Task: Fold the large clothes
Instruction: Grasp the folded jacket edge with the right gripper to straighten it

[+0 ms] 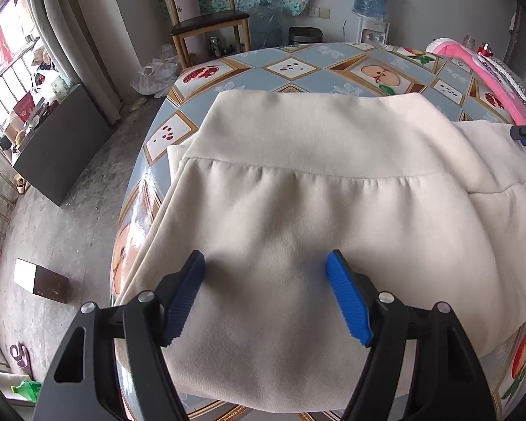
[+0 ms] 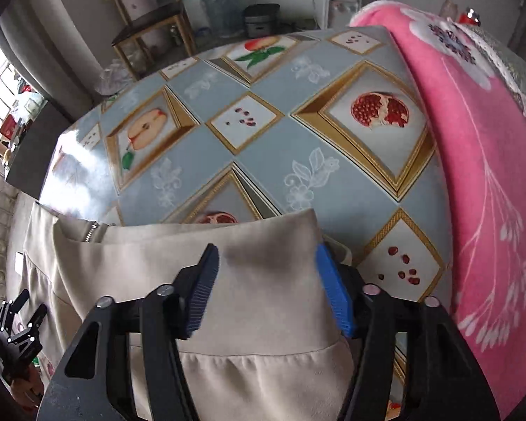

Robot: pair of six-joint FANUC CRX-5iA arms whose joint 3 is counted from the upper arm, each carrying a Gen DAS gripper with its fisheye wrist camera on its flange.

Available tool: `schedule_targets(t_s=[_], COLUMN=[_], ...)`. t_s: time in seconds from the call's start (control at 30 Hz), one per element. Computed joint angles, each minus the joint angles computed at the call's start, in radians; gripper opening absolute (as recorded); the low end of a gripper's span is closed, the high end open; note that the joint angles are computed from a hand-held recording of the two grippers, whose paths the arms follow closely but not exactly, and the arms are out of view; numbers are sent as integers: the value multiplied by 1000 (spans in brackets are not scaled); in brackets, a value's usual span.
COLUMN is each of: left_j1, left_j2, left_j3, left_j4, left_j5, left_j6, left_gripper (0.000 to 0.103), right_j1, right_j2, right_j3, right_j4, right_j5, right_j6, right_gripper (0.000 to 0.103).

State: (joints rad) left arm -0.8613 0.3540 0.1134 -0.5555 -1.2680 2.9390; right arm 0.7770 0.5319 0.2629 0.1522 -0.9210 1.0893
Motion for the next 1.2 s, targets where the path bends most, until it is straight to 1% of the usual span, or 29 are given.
schedule_targets(t_s=[0.03,0.07,0.1,0.17,0.27,0.33,0.37,0.4,0.43,0.47,0.5,0.53,0.57,0.6,0.63,0.7,0.73,0.77,0.8,0.83,0.87,0.9,0.97,1.03,1.07,1.2], left_j1=[-1,-2,-3,-4,-3,-3,-3,-3,-3,-3,-3,-3,-3,-3,-3,-4,-4,-4,-4,-4,-4,-4,-4,-5,-5,-8], left_j2=[2,5,8,11,9,10,10,9,10,9,9,9,8,8,8,8,9,8,8,8,7,7,7,7,7,4], left_j3=[3,6,11,14,12,14,14,13,13,12,12,12,11,11,11,12,12,11,11,11,11,11,10,10,10,5], left_j4=[0,0,-1,-2,0,-1,-1,-1,-1,-1,-1,-1,-1,-1,-1,-1,-2,-2,-2,-2,-2,-3,-3,-4,-5,-10], left_j5=[-4,-9,-15,-20,-17,-19,-19,-19,-18,-18,-17,-17,-16,-16,-16,-18,-18,-17,-17,-17,-17,-16,-14,-14,-13,-10], left_j6=[1,0,-1,-3,-5,-5,-5,-4,-4,-3,-5,-4,-4,-5,-5,-6,-6,-5,-5,-5,-4,-3,0,1,0,-2], left_gripper=[70,70,70,70,70,70,70,70,70,70,70,70,70,70,70,70,70,70,70,70,70,70,70,70,70,70], right_j1=[10,18,24,41,59,59,56,53,47,45,46,46,46,45,41,29,22,19,22,24,26,30,43,52,56,75], right_j2=[-8,-18,-28,-59,-104,-118,-120,-117,-108,-100,-91,-84,-86,-89,-76,-45,-30,-16,-11,-9,-11,-14,-27,-51,-61,-135], right_j3=[-30,-54,-76,-145,-241,-266,-261,-241,-206,-187,-170,-165,-175,-184,-163,-109,-84,-67,-68,-70,-74,-83,-121,-166,-190,-331], right_j4=[43,71,100,209,392,453,438,388,310,274,249,244,249,249,222,139,102,85,95,104,105,124,202,260,301,549], right_j5=[24,44,63,119,180,198,200,192,174,157,134,124,136,151,131,83,60,42,39,40,44,48,67,99,114,192], right_j6=[-28,-51,-77,-159,-288,-335,-320,-273,-202,-175,-158,-163,-174,-175,-150,-103,-85,-75,-82,-84,-85,-102,-151,-192,-221,-418], right_gripper=[25,7,2,2,0,0,0,0,2,5,12,42,72,76,74,74,72,67,63,53,40,36,13,7,6,5])
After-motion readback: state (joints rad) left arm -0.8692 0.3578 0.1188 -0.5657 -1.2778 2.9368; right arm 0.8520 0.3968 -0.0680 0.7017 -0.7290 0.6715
